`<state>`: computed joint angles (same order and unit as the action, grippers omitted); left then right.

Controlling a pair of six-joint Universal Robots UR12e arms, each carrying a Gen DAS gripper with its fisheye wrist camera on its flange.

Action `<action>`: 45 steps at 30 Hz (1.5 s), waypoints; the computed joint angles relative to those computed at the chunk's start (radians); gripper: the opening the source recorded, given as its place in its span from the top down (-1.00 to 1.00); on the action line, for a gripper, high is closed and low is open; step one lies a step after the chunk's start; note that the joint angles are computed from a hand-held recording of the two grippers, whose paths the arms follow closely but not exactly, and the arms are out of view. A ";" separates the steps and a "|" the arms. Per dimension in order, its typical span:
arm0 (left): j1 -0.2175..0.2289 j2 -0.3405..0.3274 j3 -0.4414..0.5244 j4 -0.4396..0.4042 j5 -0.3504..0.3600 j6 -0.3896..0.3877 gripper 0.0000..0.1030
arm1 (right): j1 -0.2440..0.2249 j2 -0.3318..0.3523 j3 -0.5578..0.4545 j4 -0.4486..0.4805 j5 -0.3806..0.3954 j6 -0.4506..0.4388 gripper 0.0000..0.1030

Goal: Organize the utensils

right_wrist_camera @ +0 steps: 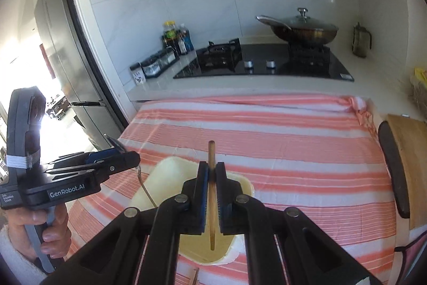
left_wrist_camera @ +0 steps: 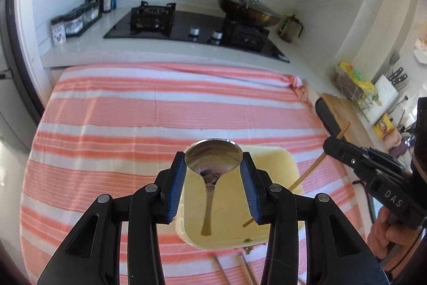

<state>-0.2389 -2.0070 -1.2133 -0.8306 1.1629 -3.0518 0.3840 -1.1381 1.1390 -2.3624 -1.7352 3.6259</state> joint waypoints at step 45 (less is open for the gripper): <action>0.047 0.311 -0.670 0.288 0.330 0.020 -0.99 | 0.154 -0.421 0.702 0.130 -0.322 0.395 -0.10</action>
